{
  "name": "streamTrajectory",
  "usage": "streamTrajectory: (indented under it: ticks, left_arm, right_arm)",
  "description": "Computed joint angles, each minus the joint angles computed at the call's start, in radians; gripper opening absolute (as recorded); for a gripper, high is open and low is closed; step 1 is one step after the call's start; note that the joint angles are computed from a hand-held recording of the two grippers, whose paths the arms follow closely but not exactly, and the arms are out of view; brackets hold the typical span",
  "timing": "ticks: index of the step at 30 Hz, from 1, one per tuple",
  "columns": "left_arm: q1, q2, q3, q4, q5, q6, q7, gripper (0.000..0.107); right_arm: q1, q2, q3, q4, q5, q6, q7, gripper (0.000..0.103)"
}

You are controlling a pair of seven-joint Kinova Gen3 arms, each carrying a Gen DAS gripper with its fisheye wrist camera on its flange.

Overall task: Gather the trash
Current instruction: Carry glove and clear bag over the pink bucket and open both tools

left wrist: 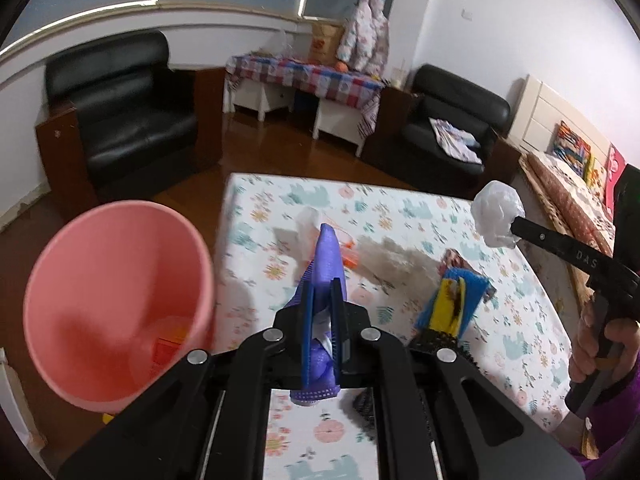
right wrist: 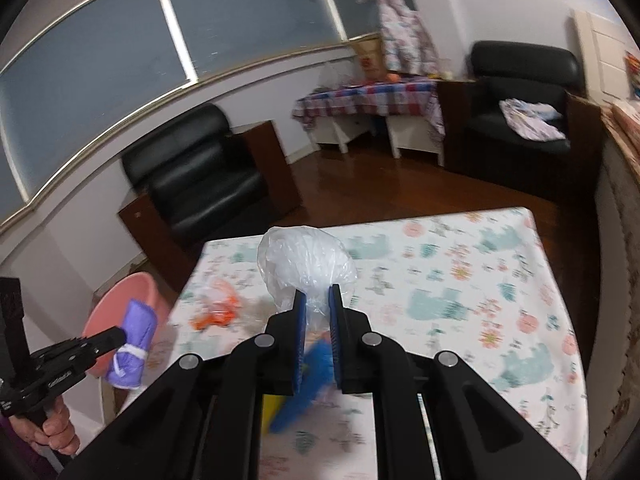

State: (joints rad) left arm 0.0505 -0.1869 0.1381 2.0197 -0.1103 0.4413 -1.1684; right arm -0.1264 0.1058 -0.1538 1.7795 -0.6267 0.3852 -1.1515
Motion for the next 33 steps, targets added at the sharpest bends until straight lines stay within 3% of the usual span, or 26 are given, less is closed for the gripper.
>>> streamTrajectory:
  ticks: [8,16,26,33]
  left_arm:
    - [-0.108,-0.103,0.001,0.053,-0.058,0.005,0.062,0.007]
    - [-0.230,-0.180,-0.010,0.106,-0.088,0.010,0.094,0.007]
    - [-0.272,-0.163,-0.061,0.140,-0.062,-0.007,0.067,0.007]
    - [-0.293,-0.119,-0.073,0.143,-0.059,-0.020,0.069,0.007]
  right_arm:
    - [-0.084,0.050,-0.054,-0.108,0.040,0.064,-0.013,0.010]
    - [-0.200,0.171,-0.102,-0.283,0.122,0.172,-0.078,0.011]
    - [-0.334,0.345,-0.111,-0.512,0.235,0.323,-0.211,0.011]
    - [-0.384,0.410,-0.105,-0.575,0.288,0.375,-0.268,0.011]
